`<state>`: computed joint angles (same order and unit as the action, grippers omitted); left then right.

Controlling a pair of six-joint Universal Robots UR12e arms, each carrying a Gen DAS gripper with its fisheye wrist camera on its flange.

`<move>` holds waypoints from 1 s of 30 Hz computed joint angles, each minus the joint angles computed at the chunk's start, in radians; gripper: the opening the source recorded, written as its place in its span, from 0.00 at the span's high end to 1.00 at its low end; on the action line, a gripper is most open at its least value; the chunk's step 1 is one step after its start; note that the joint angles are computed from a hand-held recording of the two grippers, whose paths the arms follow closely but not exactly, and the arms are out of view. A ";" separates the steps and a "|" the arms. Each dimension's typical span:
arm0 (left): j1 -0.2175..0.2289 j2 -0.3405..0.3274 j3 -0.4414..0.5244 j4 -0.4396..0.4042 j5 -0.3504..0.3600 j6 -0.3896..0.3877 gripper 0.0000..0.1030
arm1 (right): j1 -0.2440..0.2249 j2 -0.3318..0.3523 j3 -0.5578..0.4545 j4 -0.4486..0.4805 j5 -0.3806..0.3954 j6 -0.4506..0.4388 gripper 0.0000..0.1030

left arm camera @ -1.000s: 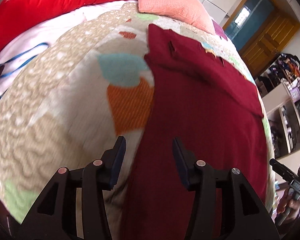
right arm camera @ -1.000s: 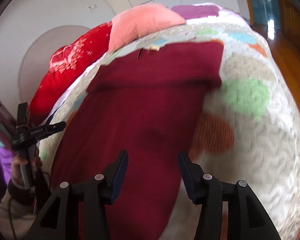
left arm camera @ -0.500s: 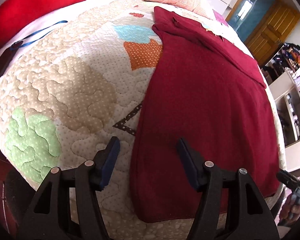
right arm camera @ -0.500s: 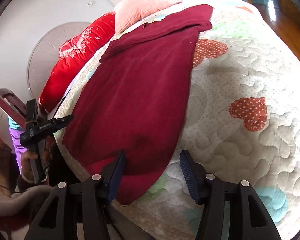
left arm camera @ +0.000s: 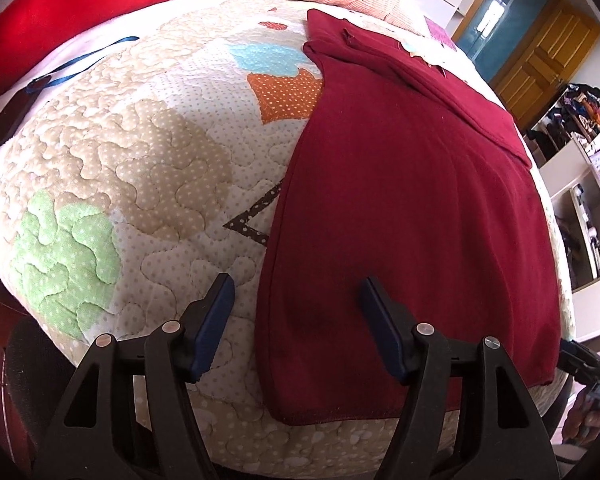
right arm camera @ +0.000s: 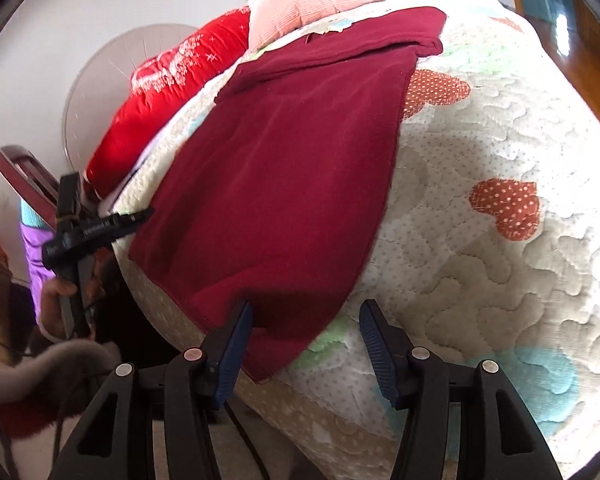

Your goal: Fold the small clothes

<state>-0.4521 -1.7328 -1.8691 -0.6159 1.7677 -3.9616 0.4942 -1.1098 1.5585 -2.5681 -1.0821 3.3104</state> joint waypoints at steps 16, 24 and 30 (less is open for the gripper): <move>-0.015 0.007 -0.003 -0.024 0.002 -0.013 0.34 | -0.010 0.011 -0.002 -0.019 0.054 0.003 0.45; -0.027 0.008 -0.005 -0.034 0.012 -0.019 0.27 | -0.022 0.028 0.007 -0.090 0.119 0.034 0.41; -0.027 0.006 0.001 -0.047 0.002 0.015 0.24 | -0.027 0.033 0.016 -0.132 0.153 0.052 0.41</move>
<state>-0.4790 -1.7273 -1.8681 -0.6627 1.7695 -3.9470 0.4677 -1.0769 1.5749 -2.7002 -0.9295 3.3627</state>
